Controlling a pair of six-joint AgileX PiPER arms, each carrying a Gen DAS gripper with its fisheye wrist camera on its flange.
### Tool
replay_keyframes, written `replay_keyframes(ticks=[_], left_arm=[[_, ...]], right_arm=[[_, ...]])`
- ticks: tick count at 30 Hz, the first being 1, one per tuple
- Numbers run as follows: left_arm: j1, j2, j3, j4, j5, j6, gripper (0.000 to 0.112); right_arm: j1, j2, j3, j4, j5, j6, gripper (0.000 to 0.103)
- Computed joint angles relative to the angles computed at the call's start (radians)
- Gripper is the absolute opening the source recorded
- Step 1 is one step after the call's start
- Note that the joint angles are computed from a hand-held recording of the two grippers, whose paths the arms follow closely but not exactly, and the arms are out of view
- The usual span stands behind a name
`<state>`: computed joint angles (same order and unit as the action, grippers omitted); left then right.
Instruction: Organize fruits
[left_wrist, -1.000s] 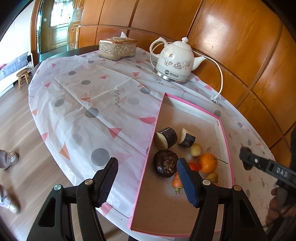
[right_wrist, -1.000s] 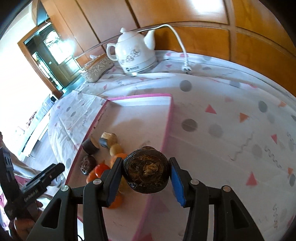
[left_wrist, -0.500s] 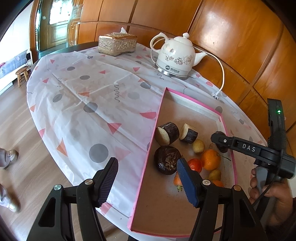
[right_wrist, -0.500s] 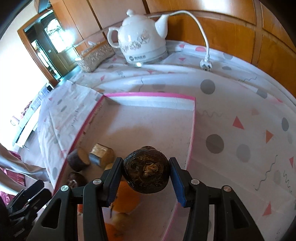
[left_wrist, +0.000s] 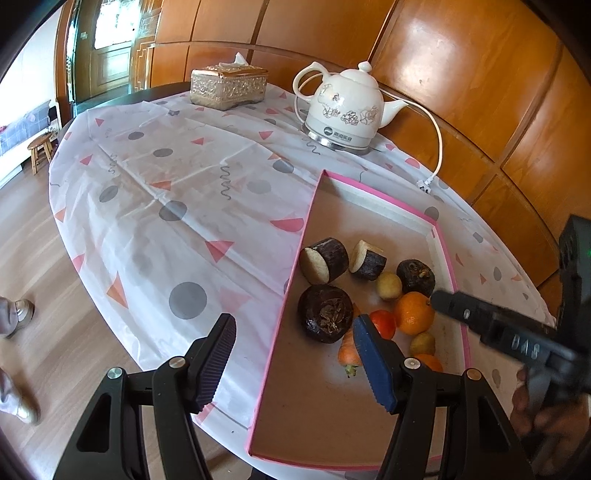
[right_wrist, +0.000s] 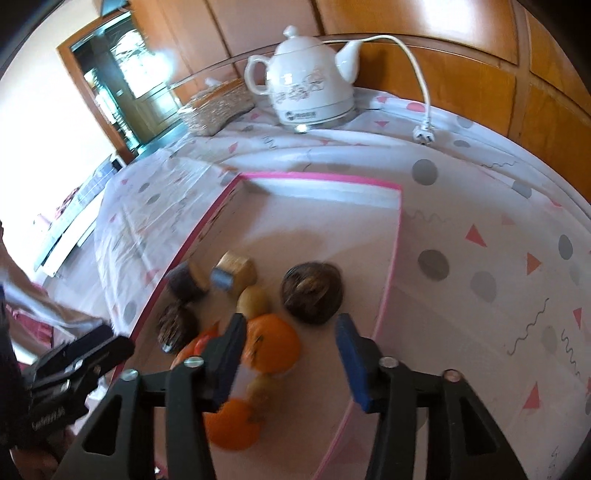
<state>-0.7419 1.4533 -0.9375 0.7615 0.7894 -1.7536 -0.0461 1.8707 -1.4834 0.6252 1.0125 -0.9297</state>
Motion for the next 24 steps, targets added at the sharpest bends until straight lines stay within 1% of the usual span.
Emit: replay_keyframes(ticks=[6, 12, 15, 17, 19, 21, 24], left_arm=[[-0.030, 0.011, -0.030, 0.006, 0.027, 0.017, 0.067], [-0.070, 0.025, -0.059, 0.022, 0.061, 0.024, 0.067], [-0.094, 0.032, -0.075, 0.038, 0.085, 0.022, 0.068], [-0.110, 0.041, -0.088, 0.047, 0.104, 0.022, 0.070], [-0.129, 0.048, -0.103, 0.060, 0.124, 0.021, 0.071], [-0.154, 0.058, -0.121, 0.081, 0.153, 0.018, 0.076], [-0.185, 0.072, -0.151, 0.111, 0.190, 0.017, 0.085]], right_arm=[[-0.004, -0.096, 0.141, 0.010, -0.073, -0.053, 0.048], [-0.040, -0.176, 0.258, 0.042, -0.140, -0.085, 0.049], [-0.061, -0.217, 0.309, 0.062, -0.178, -0.093, 0.052], [-0.083, -0.248, 0.348, 0.081, -0.209, -0.106, 0.059], [-0.106, -0.280, 0.386, 0.097, -0.243, -0.109, 0.062], [-0.129, -0.307, 0.415, 0.106, -0.269, -0.110, 0.063], [-0.155, -0.345, 0.450, 0.116, -0.303, -0.115, 0.071]])
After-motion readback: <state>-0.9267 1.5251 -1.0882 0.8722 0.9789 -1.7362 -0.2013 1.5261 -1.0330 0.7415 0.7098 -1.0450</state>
